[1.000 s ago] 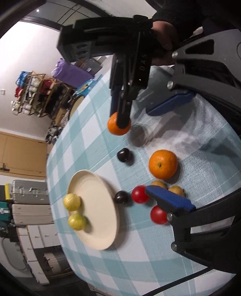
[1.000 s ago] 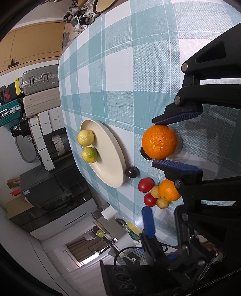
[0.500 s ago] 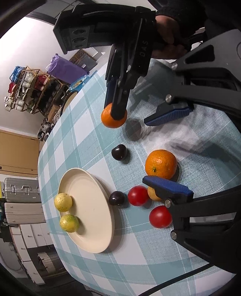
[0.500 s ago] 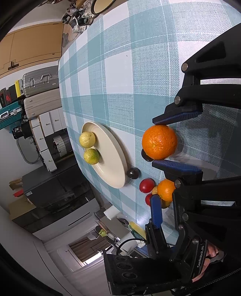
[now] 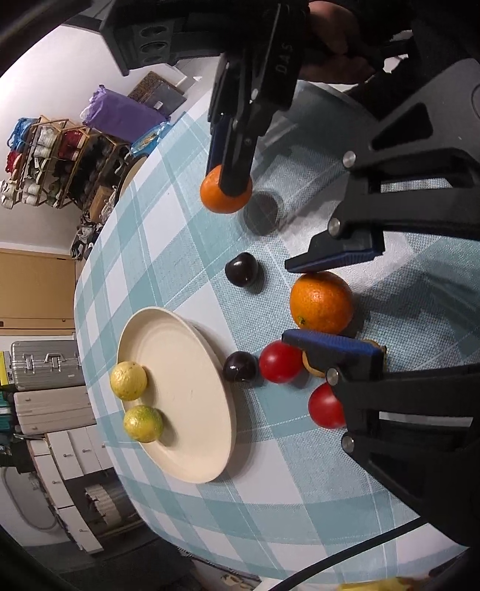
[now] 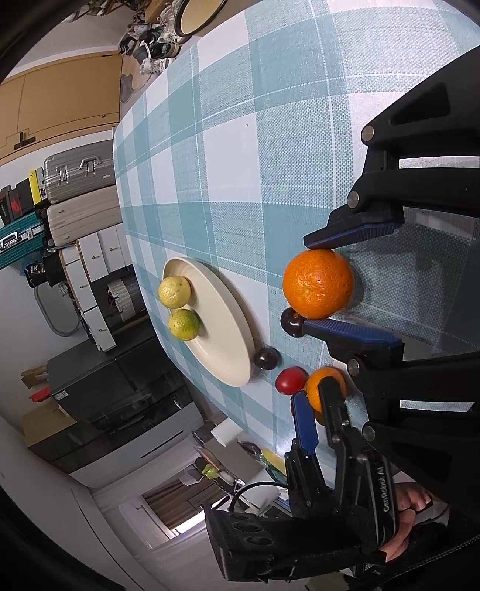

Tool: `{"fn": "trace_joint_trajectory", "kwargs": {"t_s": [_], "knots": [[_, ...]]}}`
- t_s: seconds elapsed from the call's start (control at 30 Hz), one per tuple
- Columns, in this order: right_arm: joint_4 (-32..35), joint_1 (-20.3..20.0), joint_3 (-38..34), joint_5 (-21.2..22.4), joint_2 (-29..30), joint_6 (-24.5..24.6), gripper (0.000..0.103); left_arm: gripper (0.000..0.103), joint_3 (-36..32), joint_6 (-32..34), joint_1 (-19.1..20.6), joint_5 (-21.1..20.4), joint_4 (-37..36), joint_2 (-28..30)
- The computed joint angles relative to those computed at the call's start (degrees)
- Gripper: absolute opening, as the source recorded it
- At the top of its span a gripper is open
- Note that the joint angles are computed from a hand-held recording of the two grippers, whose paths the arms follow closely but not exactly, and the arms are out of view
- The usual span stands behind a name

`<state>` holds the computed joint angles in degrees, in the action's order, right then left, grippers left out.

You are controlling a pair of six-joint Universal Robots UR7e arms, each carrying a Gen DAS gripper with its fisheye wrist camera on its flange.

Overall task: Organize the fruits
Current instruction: 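Carry both oranges onto the cream plate beside the citrus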

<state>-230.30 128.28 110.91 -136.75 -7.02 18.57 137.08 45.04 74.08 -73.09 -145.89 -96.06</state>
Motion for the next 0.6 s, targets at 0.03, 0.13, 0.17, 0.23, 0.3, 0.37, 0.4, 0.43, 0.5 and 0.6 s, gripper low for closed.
{"fn": "trace_joint_trajectory", "kwargs": {"t_s": [0.03,0.13,0.17,0.23,0.3,0.37,0.4,0.43,0.5,0.6], "knots": [[-0.1,-0.1,0.0,0.1,0.0,0.0,0.040,0.028,-0.5,-0.1,0.2,-0.3,0.6,0.2],[0.1,0.0,0.0,0.1,0.0,-0.2,0.040,0.028,-1.9,-0.6,1.2,-1.6,2.5,0.7],[0.0,-0.1,0.0,0.1,0.0,-0.2,0.040,0.028,-2.5,-0.9,1.5,-2.0,3.1,1.0],[0.0,-0.1,-0.1,0.2,0.0,-0.3,0.040,0.027,-3.2,-1.2,1.9,-2.6,4.1,1.2],[-0.1,-0.1,-0.1,0.1,0.0,-0.3,0.040,0.027,-3.7,-1.6,2.4,-3.2,4.7,1.3],[-0.2,-0.1,0.0,0.1,0.0,-0.3,0.040,0.026,-4.1,-2.0,2.6,-3.8,5.1,1.3],[-0.2,-0.1,0.0,0.1,-0.1,-0.2,0.040,0.025,-4.3,-2.3,2.7,-4.2,5.3,1.2],[-0.2,-0.1,0.0,0.1,-0.1,-0.3,0.040,0.024,-4.5,-2.4,2.8,-4.4,5.6,1.2],[-0.1,-0.2,0.0,0.2,-0.1,-0.3,0.040,0.024,-5.0,-2.8,2.9,-4.9,6.2,1.4],[0.3,-0.5,-0.1,0.6,-0.3,-0.4,0.040,0.024,-5.5,-3.3,3.1,-5.0,7.0,1.9]]}}
